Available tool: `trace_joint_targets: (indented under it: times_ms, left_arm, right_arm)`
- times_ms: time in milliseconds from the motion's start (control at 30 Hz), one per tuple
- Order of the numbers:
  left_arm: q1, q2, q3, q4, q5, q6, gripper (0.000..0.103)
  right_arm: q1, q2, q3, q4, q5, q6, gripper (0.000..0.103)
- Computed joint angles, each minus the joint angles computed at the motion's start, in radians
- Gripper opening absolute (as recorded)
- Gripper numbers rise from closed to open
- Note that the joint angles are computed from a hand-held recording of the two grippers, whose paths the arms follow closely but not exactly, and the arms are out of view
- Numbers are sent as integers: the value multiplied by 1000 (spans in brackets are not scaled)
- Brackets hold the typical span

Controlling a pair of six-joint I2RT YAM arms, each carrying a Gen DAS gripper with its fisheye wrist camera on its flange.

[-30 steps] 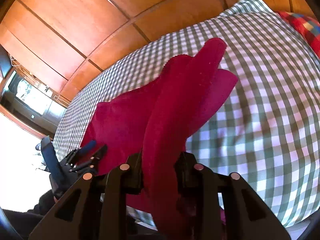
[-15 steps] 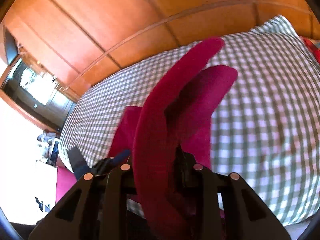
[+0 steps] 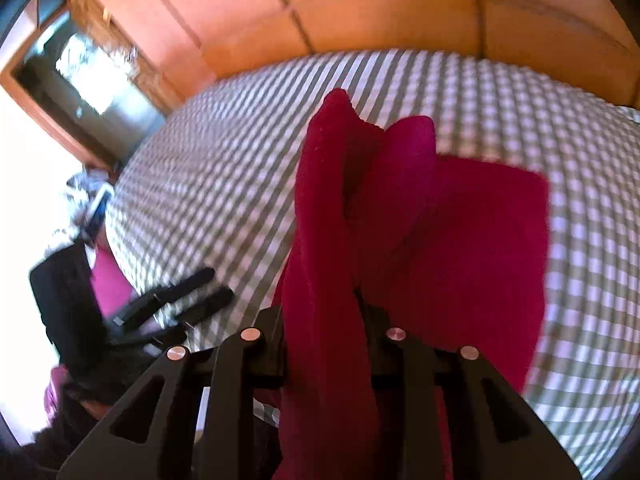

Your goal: Fold small clothes

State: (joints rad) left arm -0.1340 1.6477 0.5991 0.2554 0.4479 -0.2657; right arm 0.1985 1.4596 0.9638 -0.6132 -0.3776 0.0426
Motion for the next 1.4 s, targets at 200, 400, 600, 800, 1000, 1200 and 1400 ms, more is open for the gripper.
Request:
trace_joint_targets:
  times_ms: [200,400,600,800,1000,1200,1400]
  left_arm:
    - [74,13,-21,26,163,-68,59]
    - [145,-11,-46,63,406,-158,59]
    - [70,-111,-76,92,503,-212,68]
    - [-99,-82,4,-29,355,-152,73]
    - [-152,-41,32,-19,280,-149,19]
    - [-97,-53,-117,-5,253,-9,14]
    - [-23,-2,-190,87,330,-13,16]
  right_arm:
    - [-138,-115,-103,8,-313,-117,56]
    - [-527,-312,-215,-185,-370,-476,58]
    - [-758,-463,-402,-258,-226,-816,65]
    - [-632,-517,-555,-72,-142,-655,67]
    - [-599,-487,-567,36,-150,-512,24]
    - [-682,-475,-604,21,-127,-652,18]
    - [-713,-431,-588,6,-153,-729,21]
